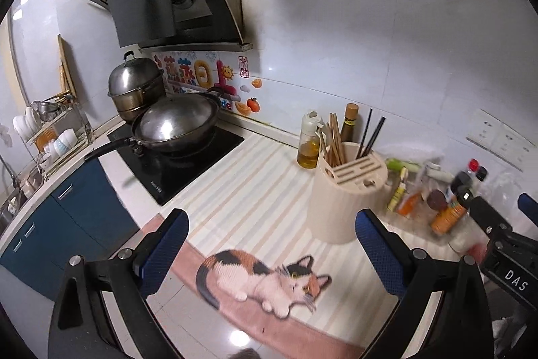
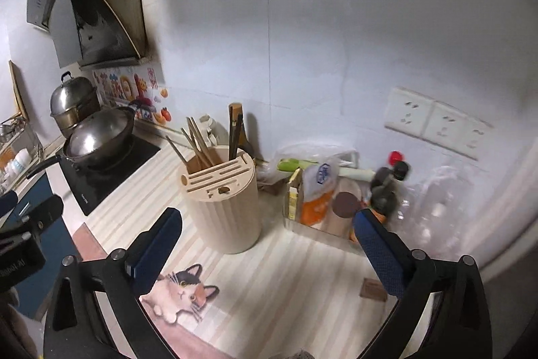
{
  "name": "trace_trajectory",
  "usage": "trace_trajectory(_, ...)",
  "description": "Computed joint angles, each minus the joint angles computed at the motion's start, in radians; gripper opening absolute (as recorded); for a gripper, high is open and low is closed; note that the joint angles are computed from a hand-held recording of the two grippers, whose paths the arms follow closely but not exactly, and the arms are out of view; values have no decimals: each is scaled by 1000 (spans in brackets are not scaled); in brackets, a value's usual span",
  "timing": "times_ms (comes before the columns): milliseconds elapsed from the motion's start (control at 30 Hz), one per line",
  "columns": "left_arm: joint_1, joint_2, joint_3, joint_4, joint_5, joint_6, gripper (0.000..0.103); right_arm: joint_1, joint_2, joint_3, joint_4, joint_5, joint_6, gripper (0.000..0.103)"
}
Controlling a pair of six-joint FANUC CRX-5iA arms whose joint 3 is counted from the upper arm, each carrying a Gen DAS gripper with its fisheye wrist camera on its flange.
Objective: Organize utensils
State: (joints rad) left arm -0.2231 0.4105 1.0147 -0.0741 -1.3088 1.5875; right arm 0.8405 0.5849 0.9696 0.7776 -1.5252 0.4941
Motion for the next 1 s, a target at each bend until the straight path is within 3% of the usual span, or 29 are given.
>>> trace_trajectory(200,34,-170,-199,42,68,-47,101,114,-31,7,100,-114,-65,103)
trace_trajectory(400,58,-268,-288,84,66,-88,101,204,-22,76,168,-220,-83,103)
trace_trajectory(600,58,-305,-297,94,29,-97,101,241,20,200,176,-286,-33,103)
trace_trajectory(767,42,-300,-273,71,3,-76,101,240,18,218,170,-289,-11,103)
trace_trajectory(900,33,-289,-258,62,-20,-66,101,229,70,327,154,-325,54,103)
trace_trajectory(1000,28,-279,-251,57,-32,-48,101,224,29,250,127,-308,34,103)
